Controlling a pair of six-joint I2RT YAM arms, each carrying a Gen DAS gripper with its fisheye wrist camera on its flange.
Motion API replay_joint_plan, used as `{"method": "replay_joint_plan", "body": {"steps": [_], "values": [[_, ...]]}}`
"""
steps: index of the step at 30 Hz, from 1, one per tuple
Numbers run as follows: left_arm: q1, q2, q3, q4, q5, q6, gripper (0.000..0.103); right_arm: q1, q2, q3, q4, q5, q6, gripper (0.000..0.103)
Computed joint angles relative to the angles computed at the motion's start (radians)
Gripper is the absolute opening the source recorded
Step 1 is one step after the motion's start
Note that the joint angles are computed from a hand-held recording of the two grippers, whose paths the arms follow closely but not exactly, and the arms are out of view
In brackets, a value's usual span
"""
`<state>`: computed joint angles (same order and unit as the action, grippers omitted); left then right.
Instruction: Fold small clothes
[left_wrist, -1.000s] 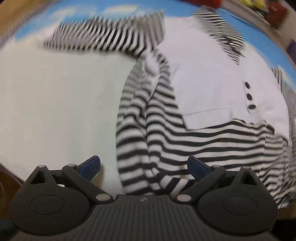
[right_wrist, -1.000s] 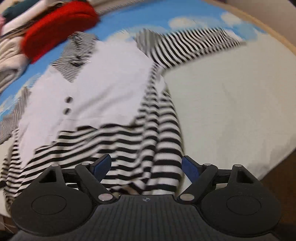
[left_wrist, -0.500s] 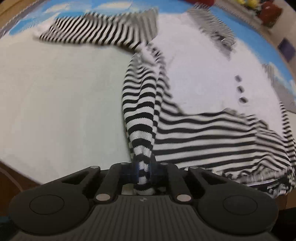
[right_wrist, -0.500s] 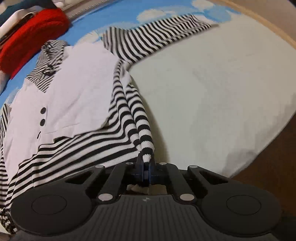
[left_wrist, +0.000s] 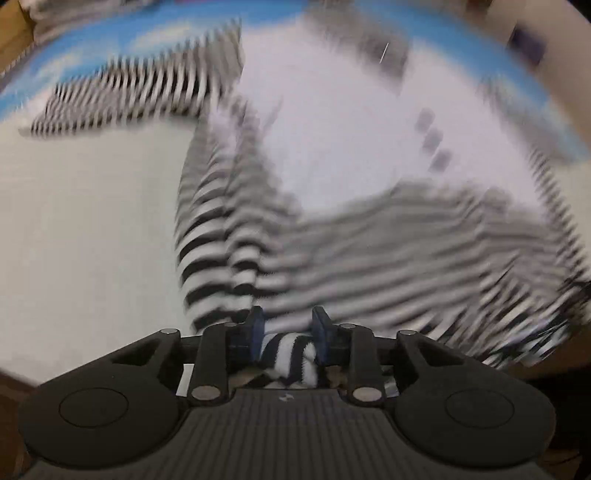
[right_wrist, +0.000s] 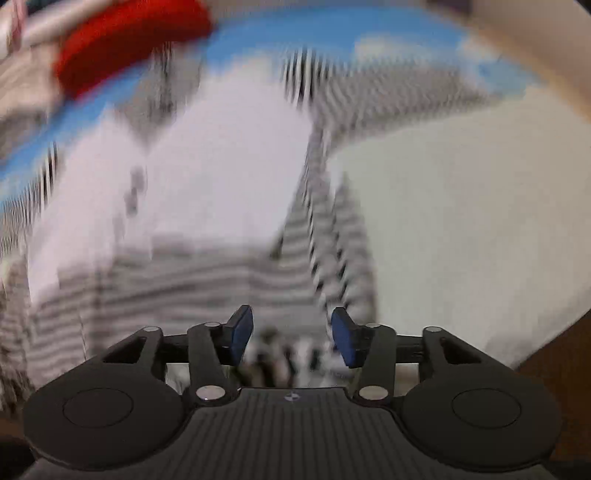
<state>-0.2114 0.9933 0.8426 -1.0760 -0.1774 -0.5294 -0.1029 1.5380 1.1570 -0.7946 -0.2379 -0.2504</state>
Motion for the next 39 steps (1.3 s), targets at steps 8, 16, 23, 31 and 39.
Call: {"method": "replay_joint_plan", "body": {"steps": [8,16,23,31,39], "values": [[-0.076,-0.082,0.099,0.016,-0.194,-0.049,0.027,-0.031,-0.099,-0.033,0.1,-0.062,0.03,0.05],[0.269,0.025,0.336,0.17,-0.128,0.193,0.054,-0.001,-0.173,-0.055,0.308,-0.111,0.099,0.05],[0.564,0.32,0.477,0.423,-0.013,0.428,0.061,0.137,-0.05,0.193,0.335,-0.115,0.19,0.058],[0.879,0.587,0.507,0.412,0.144,0.321,0.052,0.367,0.251,0.572,0.316,-0.073,0.247,0.066],[1.038,0.781,0.635,0.467,0.197,0.238,0.054,0.448,0.555,0.854,0.16,0.018,0.279,0.061]]}}
